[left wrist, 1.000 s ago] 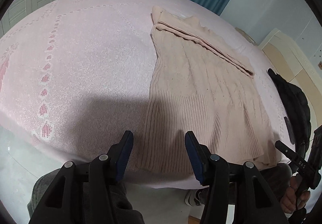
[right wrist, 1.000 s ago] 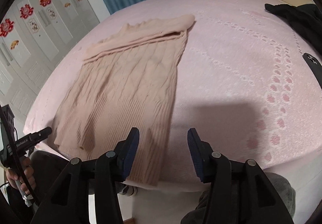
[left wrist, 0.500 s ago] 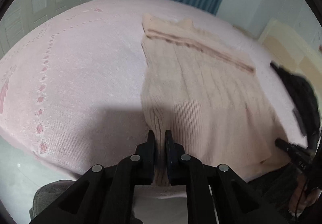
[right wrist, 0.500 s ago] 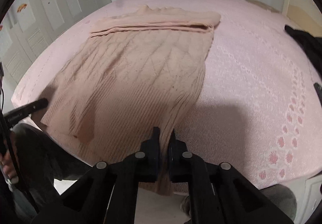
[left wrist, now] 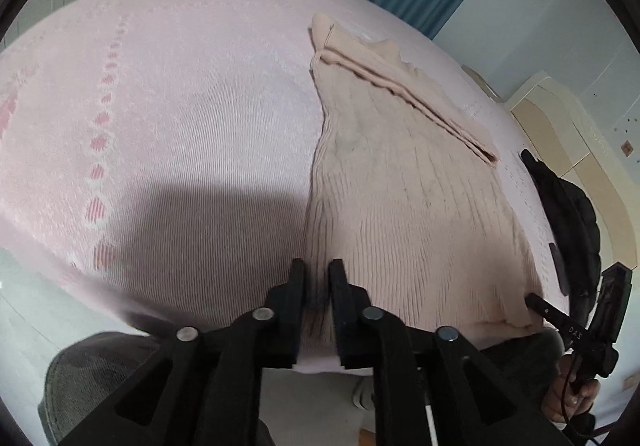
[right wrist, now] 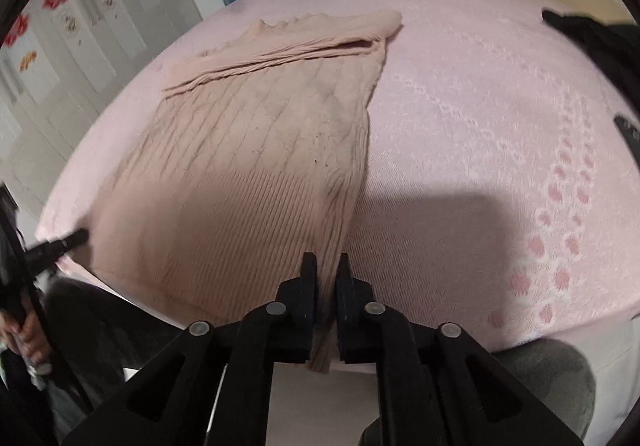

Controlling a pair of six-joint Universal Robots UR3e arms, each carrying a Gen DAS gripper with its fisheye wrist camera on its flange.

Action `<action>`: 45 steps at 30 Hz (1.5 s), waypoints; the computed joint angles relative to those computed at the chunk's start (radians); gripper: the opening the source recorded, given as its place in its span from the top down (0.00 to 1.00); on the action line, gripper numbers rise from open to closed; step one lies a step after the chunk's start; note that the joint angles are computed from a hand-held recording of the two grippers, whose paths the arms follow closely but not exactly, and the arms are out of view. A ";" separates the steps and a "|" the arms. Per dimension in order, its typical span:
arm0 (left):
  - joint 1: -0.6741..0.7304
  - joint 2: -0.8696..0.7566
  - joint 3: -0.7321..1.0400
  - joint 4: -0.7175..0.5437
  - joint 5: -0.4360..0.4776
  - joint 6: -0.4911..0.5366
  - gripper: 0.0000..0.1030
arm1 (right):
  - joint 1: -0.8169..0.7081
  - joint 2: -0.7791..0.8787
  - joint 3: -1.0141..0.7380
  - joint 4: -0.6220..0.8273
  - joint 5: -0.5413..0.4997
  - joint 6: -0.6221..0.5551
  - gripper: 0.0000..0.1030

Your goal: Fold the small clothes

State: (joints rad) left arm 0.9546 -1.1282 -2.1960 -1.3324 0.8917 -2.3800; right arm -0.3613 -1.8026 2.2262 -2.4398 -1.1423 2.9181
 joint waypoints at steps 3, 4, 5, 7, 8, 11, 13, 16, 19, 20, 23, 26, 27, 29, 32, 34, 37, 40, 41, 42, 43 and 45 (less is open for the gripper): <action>0.009 -0.010 0.011 -0.051 -0.019 0.028 0.74 | -0.050 -0.054 0.025 0.072 0.040 -0.020 0.85; 0.013 -0.011 0.013 -0.069 -0.026 0.044 0.72 | -0.065 -0.084 0.037 0.100 0.054 -0.031 0.83; 0.007 -0.015 0.014 -0.069 -0.031 0.044 0.70 | -0.083 -0.107 0.047 0.129 0.071 -0.045 0.80; -0.017 -0.035 0.013 -0.025 -0.032 0.007 0.69 | -0.108 -0.132 0.059 0.164 0.100 -0.065 0.76; -0.029 -0.054 0.014 0.001 -0.039 -0.020 0.69 | -0.105 -0.120 0.055 0.158 0.103 -0.060 0.75; -0.052 -0.120 0.039 0.030 -0.067 -0.079 0.69 | -0.099 -0.094 0.048 0.141 0.111 -0.046 0.73; -0.068 -0.164 0.060 0.041 -0.086 -0.116 0.69 | -0.090 -0.066 0.039 0.117 0.111 -0.033 0.72; -0.114 -0.255 0.107 0.080 -0.112 -0.185 0.69 | -0.092 -0.047 0.039 0.098 0.122 -0.032 0.71; -0.175 -0.356 0.163 0.163 -0.128 -0.278 0.69 | -0.098 -0.019 0.028 0.091 0.137 -0.033 0.71; -0.198 -0.393 0.184 0.203 -0.128 -0.315 0.69 | -0.101 -0.013 0.026 0.091 0.144 -0.032 0.71; -0.242 -0.450 0.224 0.279 -0.118 -0.375 0.70 | -0.098 0.013 0.013 0.076 0.152 -0.013 0.70; -0.247 -0.439 0.223 0.280 -0.112 -0.364 0.71 | -0.086 0.037 0.000 0.056 0.147 0.001 0.70; -0.237 -0.425 0.219 0.250 -0.115 -0.337 0.71 | -0.081 0.043 -0.003 0.048 0.142 0.005 0.70; -0.215 -0.390 0.208 0.180 -0.124 -0.277 0.74 | -0.076 0.044 -0.004 0.043 0.136 0.007 0.70; -0.154 -0.318 0.181 0.018 -0.135 -0.159 0.76 | -0.073 0.039 -0.001 0.038 0.130 0.010 0.70; -0.115 -0.270 0.161 -0.067 -0.133 -0.092 0.76 | -0.071 0.034 0.002 0.037 0.126 0.010 0.69; -0.041 -0.168 0.121 -0.222 -0.117 0.034 0.76 | -0.066 0.028 0.006 0.033 0.119 0.011 0.69; 0.026 -0.088 0.085 -0.332 -0.102 0.115 0.76 | -0.067 0.026 0.007 0.035 0.120 0.010 0.67; 0.045 -0.074 0.078 -0.354 -0.101 0.130 0.76 | -0.067 0.021 0.010 0.037 0.120 0.007 0.66; 0.055 -0.067 0.074 -0.358 -0.101 0.132 0.76 | -0.067 0.016 0.012 0.039 0.119 0.005 0.66; 0.063 -0.061 0.068 -0.354 -0.103 0.130 0.76 | -0.066 0.010 0.015 0.043 0.119 0.002 0.66; 0.074 -0.070 0.066 -0.346 -0.111 0.120 0.76 | -0.066 -0.001 0.016 0.058 0.117 -0.005 0.65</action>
State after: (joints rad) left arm 1.0290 -1.1984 -2.1304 -1.6783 0.7805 -2.2600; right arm -0.4271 -1.8037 2.2419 -2.3818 -1.0249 2.9130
